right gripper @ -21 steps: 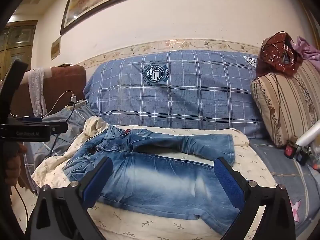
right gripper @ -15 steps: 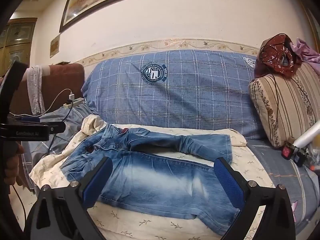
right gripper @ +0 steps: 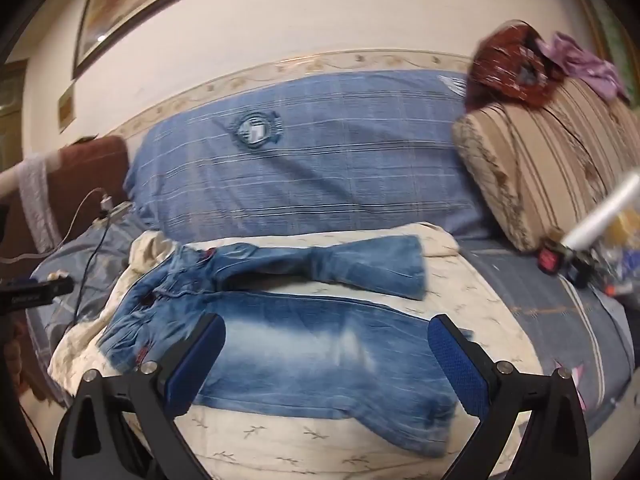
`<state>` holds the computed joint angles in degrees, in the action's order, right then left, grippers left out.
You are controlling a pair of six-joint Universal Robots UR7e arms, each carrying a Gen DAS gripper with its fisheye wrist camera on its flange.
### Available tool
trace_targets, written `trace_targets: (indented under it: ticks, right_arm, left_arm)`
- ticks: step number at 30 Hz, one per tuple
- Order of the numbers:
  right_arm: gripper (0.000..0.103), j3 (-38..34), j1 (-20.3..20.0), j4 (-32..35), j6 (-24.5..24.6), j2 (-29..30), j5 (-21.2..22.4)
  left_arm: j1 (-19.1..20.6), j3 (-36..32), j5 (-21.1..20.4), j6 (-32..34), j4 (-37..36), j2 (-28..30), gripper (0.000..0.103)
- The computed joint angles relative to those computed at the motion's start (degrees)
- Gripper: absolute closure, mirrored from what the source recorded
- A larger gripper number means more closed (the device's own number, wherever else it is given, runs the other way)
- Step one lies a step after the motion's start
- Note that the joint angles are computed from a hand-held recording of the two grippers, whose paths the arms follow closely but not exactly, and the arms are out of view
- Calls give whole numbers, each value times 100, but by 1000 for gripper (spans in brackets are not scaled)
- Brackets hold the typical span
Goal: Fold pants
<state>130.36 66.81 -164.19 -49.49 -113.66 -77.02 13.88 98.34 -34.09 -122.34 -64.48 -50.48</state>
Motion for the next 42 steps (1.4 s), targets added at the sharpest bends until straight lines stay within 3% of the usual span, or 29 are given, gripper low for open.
trace_targets:
  ticks: [6,16,42]
  right_arm:
    - [1,-61,69,-39,195,-86,157]
    - [1,175,454,-104,-271,-204,12]
    - [1,177,374,-22,-239,-158,-15]
  left_arm:
    - [-100,-106,146,-69,173,59,0]
    - [-149,-119,189,109,12,101,0]
    - [-105,-9,168,394,-350,122,0]
